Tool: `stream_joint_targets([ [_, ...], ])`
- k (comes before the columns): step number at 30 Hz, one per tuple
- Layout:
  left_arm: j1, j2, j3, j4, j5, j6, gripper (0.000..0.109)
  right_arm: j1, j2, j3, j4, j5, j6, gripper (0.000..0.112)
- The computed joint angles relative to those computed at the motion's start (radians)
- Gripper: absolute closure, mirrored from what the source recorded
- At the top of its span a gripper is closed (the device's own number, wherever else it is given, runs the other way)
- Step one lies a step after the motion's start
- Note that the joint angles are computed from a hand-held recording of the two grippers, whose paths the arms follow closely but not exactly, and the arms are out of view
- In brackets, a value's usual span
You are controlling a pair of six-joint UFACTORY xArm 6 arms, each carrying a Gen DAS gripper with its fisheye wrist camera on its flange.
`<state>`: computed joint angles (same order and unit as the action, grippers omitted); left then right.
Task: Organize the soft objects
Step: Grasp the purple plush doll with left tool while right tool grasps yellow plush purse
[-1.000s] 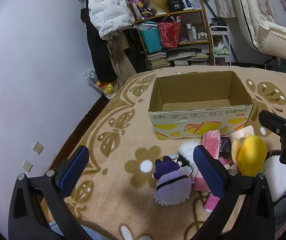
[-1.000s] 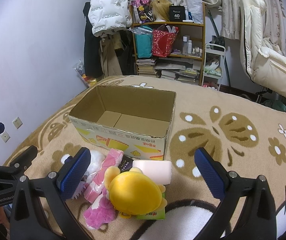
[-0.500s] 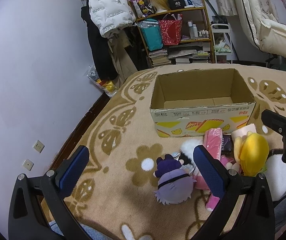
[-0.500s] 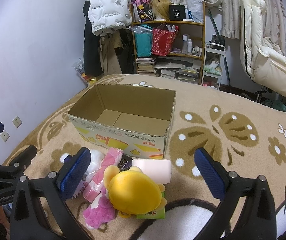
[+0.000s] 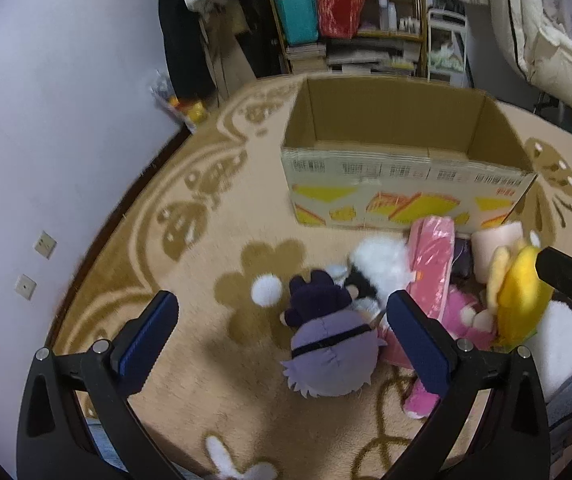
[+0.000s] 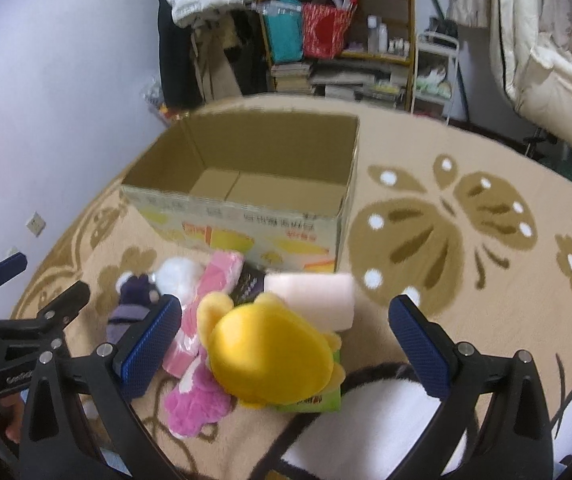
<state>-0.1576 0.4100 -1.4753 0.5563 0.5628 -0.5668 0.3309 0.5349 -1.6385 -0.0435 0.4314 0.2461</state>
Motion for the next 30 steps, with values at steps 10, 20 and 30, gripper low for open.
stream_joint_targets([
  [10, -0.001, 0.142, -0.140, -0.235, 0.113, 0.177, 0.006, -0.005, 0.120, -0.167, 0.101, 0.212, -0.068, 0.009],
  [20, 0.006, 0.280, -0.296, -0.358, 0.265, 0.264, 0.006, 0.008, 0.259, -0.368, 0.131, 0.396, -0.131, 0.014],
  [30, 0.019, 0.288, -0.305, -0.511, 0.270, 0.369, 0.045, 0.002, 0.231, -0.321, 0.152, 0.350, -0.140, 0.027],
])
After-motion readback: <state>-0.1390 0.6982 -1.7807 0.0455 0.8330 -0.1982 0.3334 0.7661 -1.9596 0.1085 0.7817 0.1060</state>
